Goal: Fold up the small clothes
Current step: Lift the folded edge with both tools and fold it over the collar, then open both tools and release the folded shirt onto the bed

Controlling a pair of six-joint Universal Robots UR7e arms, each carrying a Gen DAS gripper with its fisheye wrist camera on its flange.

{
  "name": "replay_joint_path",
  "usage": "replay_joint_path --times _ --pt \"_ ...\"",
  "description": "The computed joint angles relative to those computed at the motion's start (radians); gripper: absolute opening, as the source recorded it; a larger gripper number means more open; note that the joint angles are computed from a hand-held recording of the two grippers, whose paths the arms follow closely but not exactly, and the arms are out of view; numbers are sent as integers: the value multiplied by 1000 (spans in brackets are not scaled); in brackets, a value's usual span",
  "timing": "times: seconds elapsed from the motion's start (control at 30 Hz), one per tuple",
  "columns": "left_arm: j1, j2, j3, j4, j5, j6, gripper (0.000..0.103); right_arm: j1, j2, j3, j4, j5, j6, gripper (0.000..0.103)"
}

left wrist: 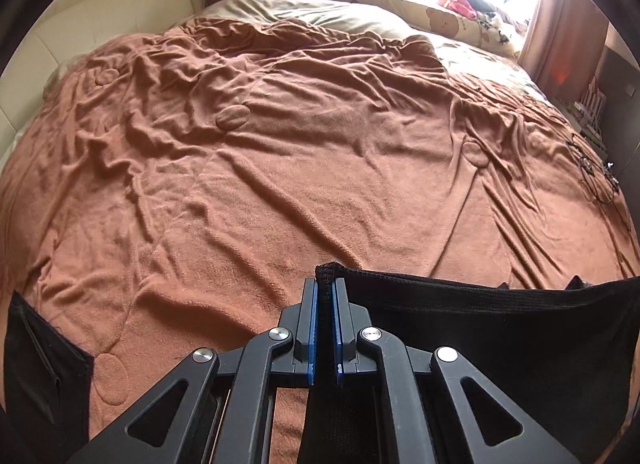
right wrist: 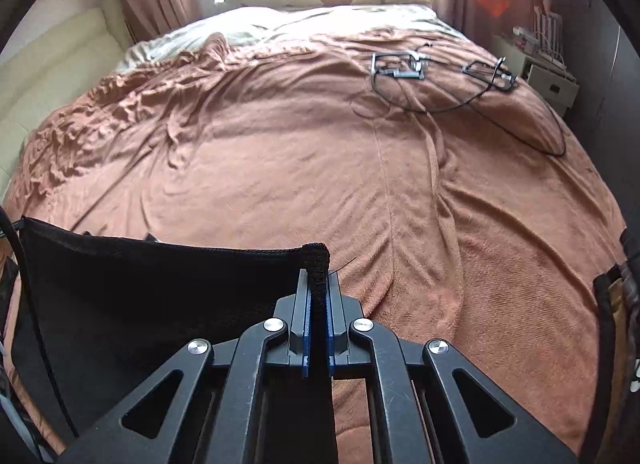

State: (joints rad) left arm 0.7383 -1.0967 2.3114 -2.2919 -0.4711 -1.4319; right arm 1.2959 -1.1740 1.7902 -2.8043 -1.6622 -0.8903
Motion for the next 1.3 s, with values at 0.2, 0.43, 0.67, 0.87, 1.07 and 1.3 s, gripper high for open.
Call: replay_joint_path --times 0.2,0.43,0.67,0.87,1.07,1.3 --pt "87 79 -23 -87 -11 81 7 13 94 -51 -23 -62 1 2" --pt "98 69 -43 -20 22 45 7 26 128 -82 -50 -54 14 2" --pt "138 94 -101 46 21 58 7 32 153 -91 -70 -78 15 2" --pt "151 92 -96 -3 -9 70 15 42 176 -112 -63 -120 43 18" --pt "67 1 -34 116 -14 -79 47 13 77 -47 -45 -28 64 73" --pt "-66 -76 47 221 -76 -250 52 -41 -54 26 72 42 55 73"
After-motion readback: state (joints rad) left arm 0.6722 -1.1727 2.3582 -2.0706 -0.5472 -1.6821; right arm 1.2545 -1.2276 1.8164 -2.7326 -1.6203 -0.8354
